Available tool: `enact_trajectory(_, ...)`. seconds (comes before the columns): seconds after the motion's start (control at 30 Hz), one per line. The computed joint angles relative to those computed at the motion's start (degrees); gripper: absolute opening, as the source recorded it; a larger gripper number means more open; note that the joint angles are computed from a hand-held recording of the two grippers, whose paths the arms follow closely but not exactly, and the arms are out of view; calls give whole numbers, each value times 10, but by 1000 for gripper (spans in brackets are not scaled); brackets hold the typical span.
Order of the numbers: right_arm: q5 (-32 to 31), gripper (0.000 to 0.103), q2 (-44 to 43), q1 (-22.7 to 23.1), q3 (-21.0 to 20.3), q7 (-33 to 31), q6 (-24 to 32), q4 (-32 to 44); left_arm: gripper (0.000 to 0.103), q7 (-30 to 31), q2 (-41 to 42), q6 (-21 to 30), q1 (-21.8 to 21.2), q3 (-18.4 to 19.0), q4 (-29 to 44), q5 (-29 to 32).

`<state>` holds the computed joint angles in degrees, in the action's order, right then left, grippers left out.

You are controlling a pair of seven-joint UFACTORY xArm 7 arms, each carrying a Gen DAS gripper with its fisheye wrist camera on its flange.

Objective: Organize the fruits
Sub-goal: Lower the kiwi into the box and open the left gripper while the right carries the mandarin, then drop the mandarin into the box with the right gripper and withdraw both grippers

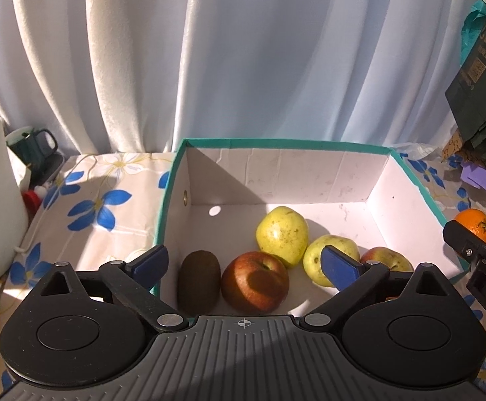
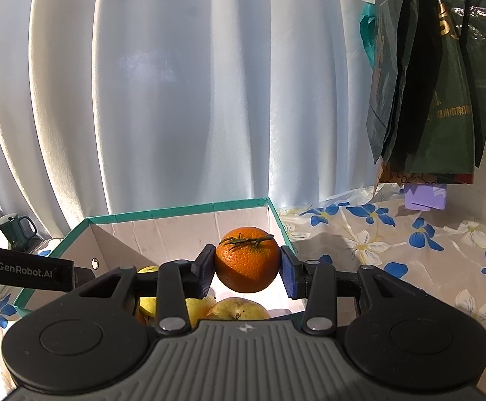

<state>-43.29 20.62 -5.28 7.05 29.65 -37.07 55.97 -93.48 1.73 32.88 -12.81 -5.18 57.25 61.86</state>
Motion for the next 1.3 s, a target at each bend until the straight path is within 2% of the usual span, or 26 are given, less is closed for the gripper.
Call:
enact_trajectory(1.0, -61, 40, 30, -31, 28, 39, 51, 38, 101, 10, -8, 8, 4, -3, -10, -32)
enact_trajectory(1.3, -15, 42, 20, -12, 10, -10, 19, 19, 101, 7, -16, 9, 4, -6, -16, -33)
